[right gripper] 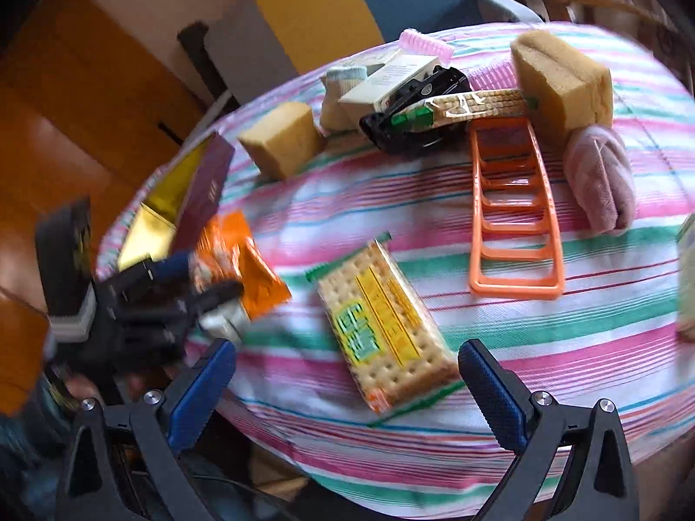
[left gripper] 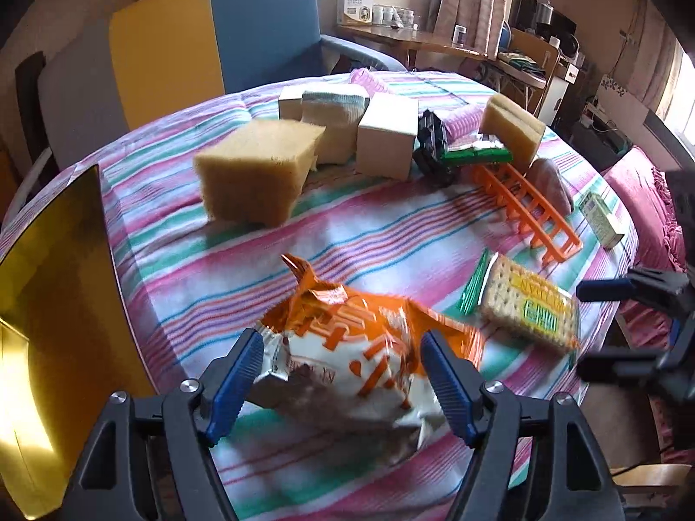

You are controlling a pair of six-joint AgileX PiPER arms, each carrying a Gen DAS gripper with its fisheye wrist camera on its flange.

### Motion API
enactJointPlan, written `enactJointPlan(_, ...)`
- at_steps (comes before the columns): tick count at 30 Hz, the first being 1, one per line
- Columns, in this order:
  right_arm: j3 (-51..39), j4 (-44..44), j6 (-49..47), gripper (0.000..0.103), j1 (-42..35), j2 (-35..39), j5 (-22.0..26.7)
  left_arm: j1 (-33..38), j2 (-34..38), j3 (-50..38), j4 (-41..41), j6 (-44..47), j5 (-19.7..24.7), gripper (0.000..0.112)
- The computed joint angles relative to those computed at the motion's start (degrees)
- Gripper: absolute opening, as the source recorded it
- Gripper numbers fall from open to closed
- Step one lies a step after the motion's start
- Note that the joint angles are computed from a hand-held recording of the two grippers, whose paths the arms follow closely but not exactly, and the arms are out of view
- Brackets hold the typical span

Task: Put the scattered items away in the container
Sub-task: 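Lift the orange snack bag with the left tool while the right tool grasps the WEIDAN cracker pack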

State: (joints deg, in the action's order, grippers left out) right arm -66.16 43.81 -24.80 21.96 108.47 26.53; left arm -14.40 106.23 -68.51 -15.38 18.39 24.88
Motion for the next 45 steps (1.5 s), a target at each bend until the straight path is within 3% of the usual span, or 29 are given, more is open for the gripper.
enactJointPlan(5,-1.83,-13.47,10.32,0.101,3.01,1.07,-3.02,2.97,-2.28,0.68,-9.48,7.73,1.99,0.076)
enactJointPlan(11,-5.62,-27.74,21.86,0.083,5.61,3.77,-2.17,7.25,-6.95,5.82,-18.43,14.39,6.67,0.076)
enactJointPlan(15,-6.81,-36.19,29.65,0.074,7.29,4.95,-2.12,7.96,-9.43,8.74,-18.3,13.23,8.27,0.076)
enactJointPlan(20,-7.63,-44.86,37.0,0.058,8.68,5.56,-1.53,7.7,-7.11,7.59,-19.12,12.89,11.4,0.075)
enactJointPlan(25,-6.01,-47.23,39.72,0.057,9.29,4.99,-3.16,6.59,-2.09,2.11,-20.29,12.57,14.16,0.075)
enactJointPlan(35,-4.38,-47.81,42.21,0.059,10.59,4.59,-5.54,3.64,4.48,-9.9,-6.03,-1.15,13.84,0.073)
enactJointPlan(38,-3.54,-44.33,40.28,0.066,10.28,4.4,-7.25,3.27,3.67,-10.4,-5.12,-1.42,13.34,0.074)
enactJointPlan(42,-2.71,-40.77,38.37,0.078,10.43,4.49,-9.63,0.19,4.1,-11.06,5.59,-9.21,12.83,0.074)
enactJointPlan(45,-2.47,-44.29,42.27,0.081,11.27,4.51,-10.24,-1.59,4.47,-10.47,12.12,-14.57,11.83,0.074)
